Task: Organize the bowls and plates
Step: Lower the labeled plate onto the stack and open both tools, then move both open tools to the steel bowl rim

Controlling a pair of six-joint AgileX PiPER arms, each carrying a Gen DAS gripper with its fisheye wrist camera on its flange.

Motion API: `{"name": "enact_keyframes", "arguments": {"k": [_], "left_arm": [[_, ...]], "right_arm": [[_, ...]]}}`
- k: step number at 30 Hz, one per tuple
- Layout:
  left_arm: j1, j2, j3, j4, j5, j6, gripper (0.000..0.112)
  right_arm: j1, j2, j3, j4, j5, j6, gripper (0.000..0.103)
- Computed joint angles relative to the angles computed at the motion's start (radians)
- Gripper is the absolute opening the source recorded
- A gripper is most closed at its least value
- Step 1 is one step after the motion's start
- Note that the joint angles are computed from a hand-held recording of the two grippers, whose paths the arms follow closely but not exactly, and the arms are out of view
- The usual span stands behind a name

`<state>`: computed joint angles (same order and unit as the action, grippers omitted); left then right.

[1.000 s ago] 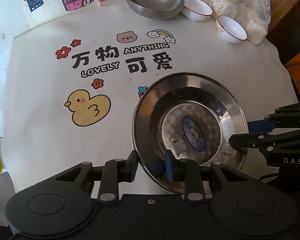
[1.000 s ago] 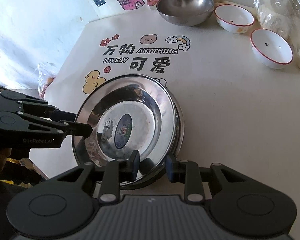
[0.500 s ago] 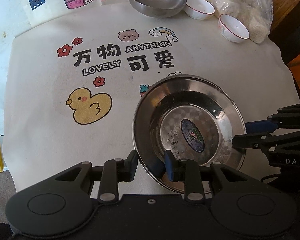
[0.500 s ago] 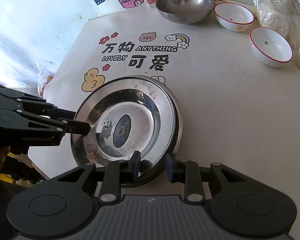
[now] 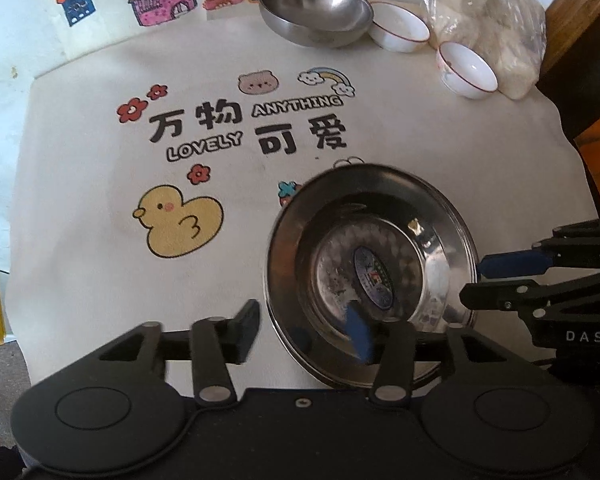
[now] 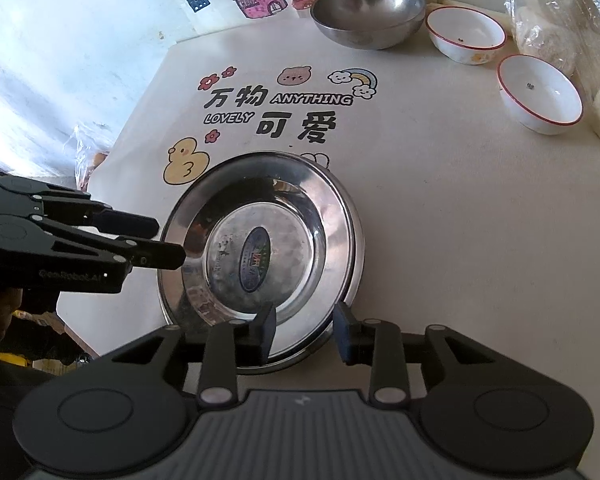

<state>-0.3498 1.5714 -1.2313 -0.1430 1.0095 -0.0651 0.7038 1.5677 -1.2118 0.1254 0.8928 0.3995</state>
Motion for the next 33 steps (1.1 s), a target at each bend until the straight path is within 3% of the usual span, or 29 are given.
{"name": "enact_keyframes", "arguments": {"k": [5,6,11,13,18,26,33], "left_arm": [[-0.007,0.002,-0.009,0.035,-0.012,-0.054,0.073],[-0.008,0.005,-0.013,0.042,-0.012,-0.066,0.079],[-0.003,0.021,-0.031,0.080,-0.005,-0.139,0.086],[-0.002,0.025,-0.038,0.102,-0.003,-0.178,0.092],[0.013,0.037,-0.056,0.112,0.001,-0.233,0.102],[0.027,0.042,-0.056,0.142,-0.052,-0.314,0.102],[0.011,0.139,-0.194,0.224,-0.055,-0.356,0.102]], "right_arm": [[-0.004,-0.014,0.009,-0.018,-0.010,0.021,0.041],[-0.006,-0.017,0.011,-0.019,-0.012,0.023,0.047],[-0.025,-0.030,0.021,-0.026,-0.023,0.029,0.070],[-0.027,-0.034,0.025,-0.045,-0.028,0.050,0.086],[-0.050,-0.044,0.042,-0.051,-0.043,0.074,0.101],[-0.084,-0.060,0.088,-0.077,-0.092,0.154,0.103],[-0.143,-0.073,0.111,-0.076,-0.152,0.137,0.103]]}}
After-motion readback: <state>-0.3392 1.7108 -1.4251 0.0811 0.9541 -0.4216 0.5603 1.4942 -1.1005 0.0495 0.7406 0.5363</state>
